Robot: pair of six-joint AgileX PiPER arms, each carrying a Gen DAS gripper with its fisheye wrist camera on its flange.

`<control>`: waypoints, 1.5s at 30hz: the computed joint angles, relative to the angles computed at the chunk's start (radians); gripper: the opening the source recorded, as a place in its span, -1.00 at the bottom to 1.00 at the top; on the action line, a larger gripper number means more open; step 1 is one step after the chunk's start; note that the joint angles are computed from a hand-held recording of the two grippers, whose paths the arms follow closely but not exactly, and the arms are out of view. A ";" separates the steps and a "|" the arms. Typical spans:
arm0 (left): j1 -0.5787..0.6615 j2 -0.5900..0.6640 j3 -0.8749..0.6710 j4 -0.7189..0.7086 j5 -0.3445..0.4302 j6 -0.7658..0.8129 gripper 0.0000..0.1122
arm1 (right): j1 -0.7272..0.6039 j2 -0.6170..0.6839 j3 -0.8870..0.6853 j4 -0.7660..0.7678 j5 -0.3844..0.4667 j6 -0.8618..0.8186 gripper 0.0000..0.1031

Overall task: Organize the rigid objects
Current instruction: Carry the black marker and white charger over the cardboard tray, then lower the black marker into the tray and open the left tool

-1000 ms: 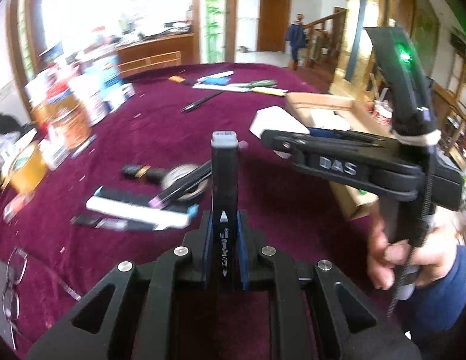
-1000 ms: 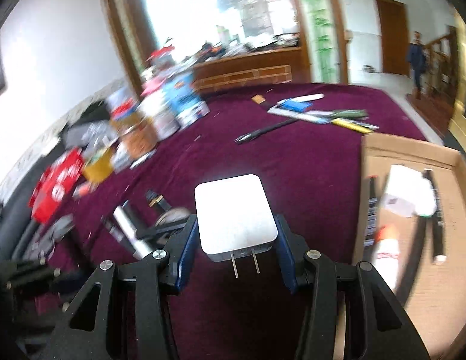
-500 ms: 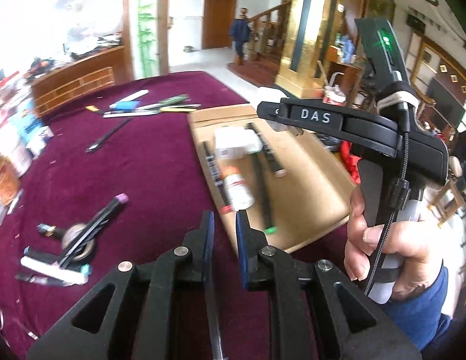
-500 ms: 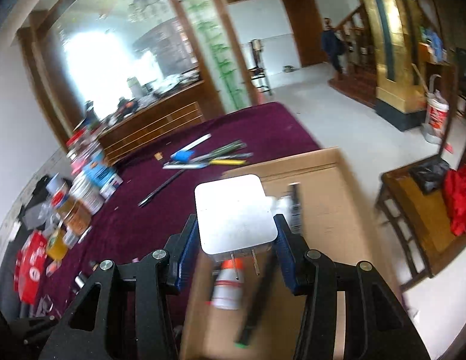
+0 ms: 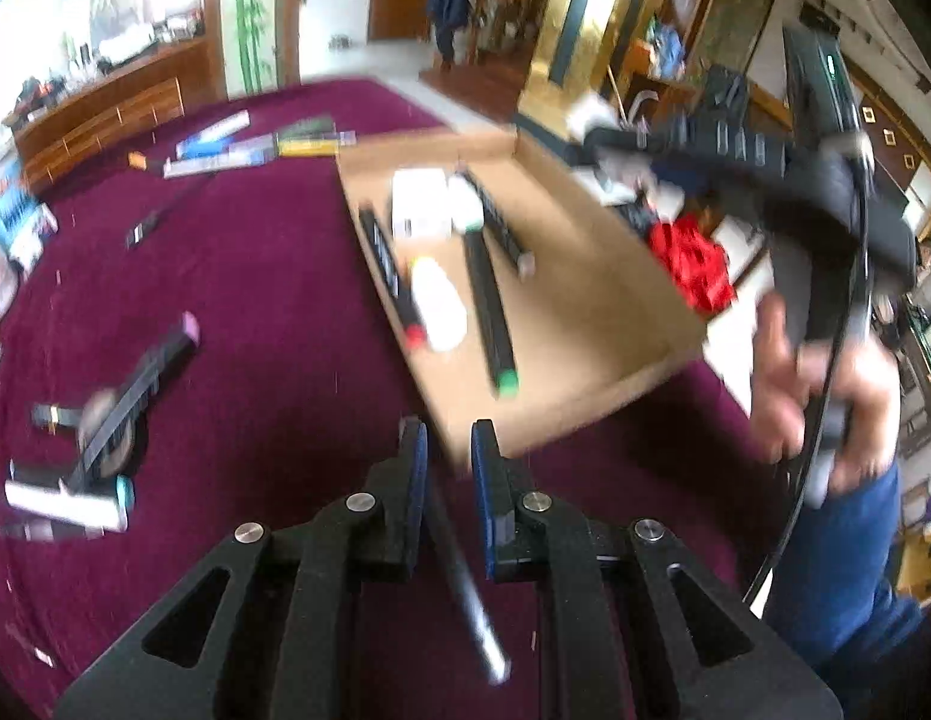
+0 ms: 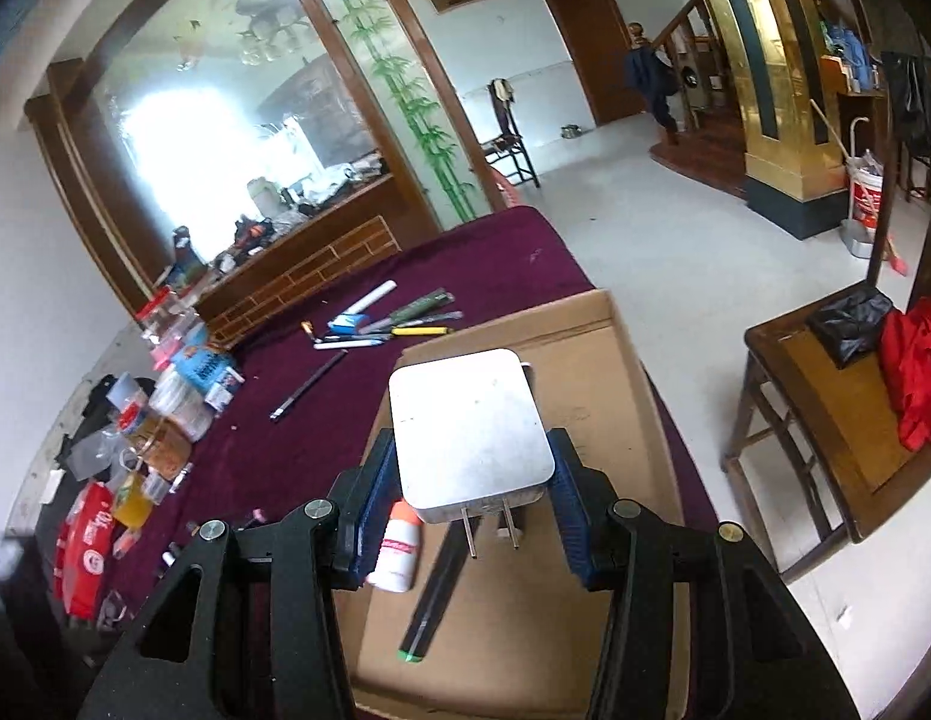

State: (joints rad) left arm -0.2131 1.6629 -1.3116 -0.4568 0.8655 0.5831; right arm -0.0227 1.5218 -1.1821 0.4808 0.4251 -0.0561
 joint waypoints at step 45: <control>-0.171 0.366 -0.485 -0.035 0.129 -0.325 -0.78 | -0.074 0.335 -0.465 -0.154 0.377 0.073 -0.16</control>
State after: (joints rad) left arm -0.3844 2.0284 -1.7968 -0.4914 0.9945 0.2581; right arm -0.0970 1.8568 -1.6475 0.3265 0.8020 0.0167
